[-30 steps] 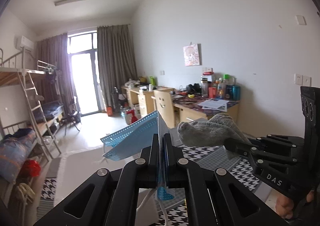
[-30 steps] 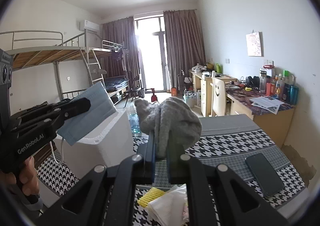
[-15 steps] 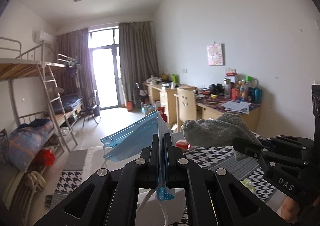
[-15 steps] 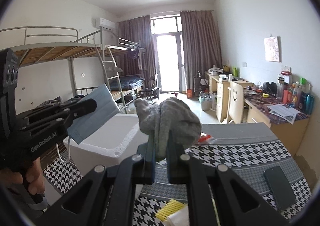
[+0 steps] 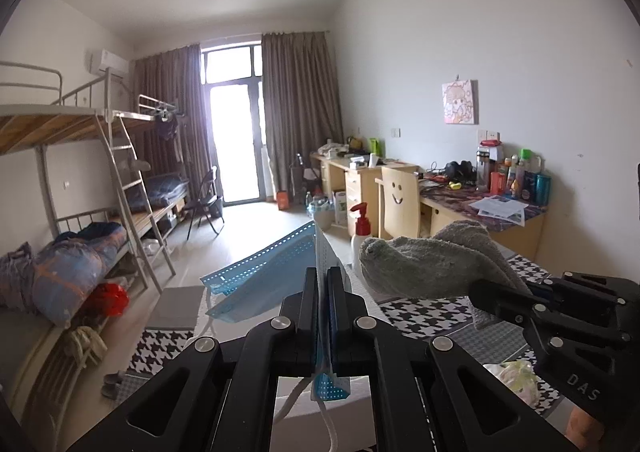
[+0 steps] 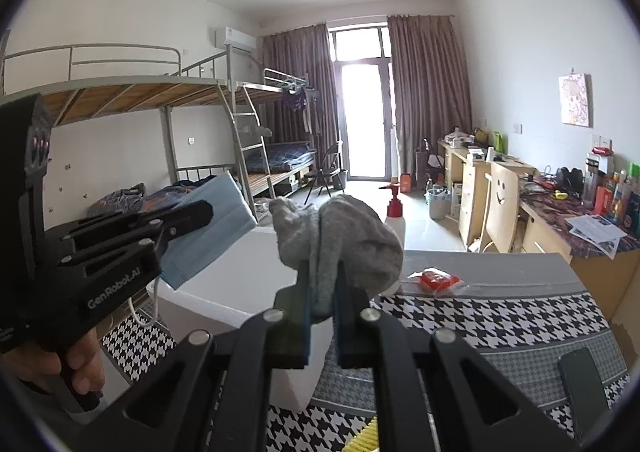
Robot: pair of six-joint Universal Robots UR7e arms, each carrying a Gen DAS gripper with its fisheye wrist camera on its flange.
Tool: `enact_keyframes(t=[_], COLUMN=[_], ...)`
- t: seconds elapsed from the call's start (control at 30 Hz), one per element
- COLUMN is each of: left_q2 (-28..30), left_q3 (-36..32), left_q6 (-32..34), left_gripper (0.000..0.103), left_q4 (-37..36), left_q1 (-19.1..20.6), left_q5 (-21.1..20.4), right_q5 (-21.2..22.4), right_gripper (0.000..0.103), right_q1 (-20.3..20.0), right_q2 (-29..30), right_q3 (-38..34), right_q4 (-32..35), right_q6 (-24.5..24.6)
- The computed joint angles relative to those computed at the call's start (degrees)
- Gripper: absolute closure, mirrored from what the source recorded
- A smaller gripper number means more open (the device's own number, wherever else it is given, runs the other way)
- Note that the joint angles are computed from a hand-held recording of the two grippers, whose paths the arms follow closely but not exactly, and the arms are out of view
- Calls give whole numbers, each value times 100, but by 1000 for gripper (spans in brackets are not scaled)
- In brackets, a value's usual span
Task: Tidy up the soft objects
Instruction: 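Lift and carry the masks in left tool and sock in right tool toward the foam box, then lower both tools into the foam box and open them to drop masks and sock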
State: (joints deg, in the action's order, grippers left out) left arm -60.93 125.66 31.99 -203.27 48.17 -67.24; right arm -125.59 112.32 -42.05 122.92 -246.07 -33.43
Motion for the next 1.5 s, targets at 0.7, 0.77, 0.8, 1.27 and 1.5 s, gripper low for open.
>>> enact_keyframes(t=[0.7,0.77,0.8,1.27,1.5], left_q2=[156,143,132,54,-1], left_q3=[-494,-450,-440,-420,-378], left_q6=[-225,-200,-188,-110,-80], left_gripper=[34,26,22,1,1], left_q4=[881,711,676,170,9], left_q1=[307,321,323,459,498], left_q5=[76,74,90,185,225], right_q5=[76,60,44,-4,92], right_gripper=[91,91,91,92,91], right_q1=[-130,-128,-125,-49,-56], right_q2=[6,12,19,129,121], right_q3=[-390,-402,-417,-655,-759], right_q4=[593,605,613,830,1072], right_q6=[-56,-68,-76,-188,-212])
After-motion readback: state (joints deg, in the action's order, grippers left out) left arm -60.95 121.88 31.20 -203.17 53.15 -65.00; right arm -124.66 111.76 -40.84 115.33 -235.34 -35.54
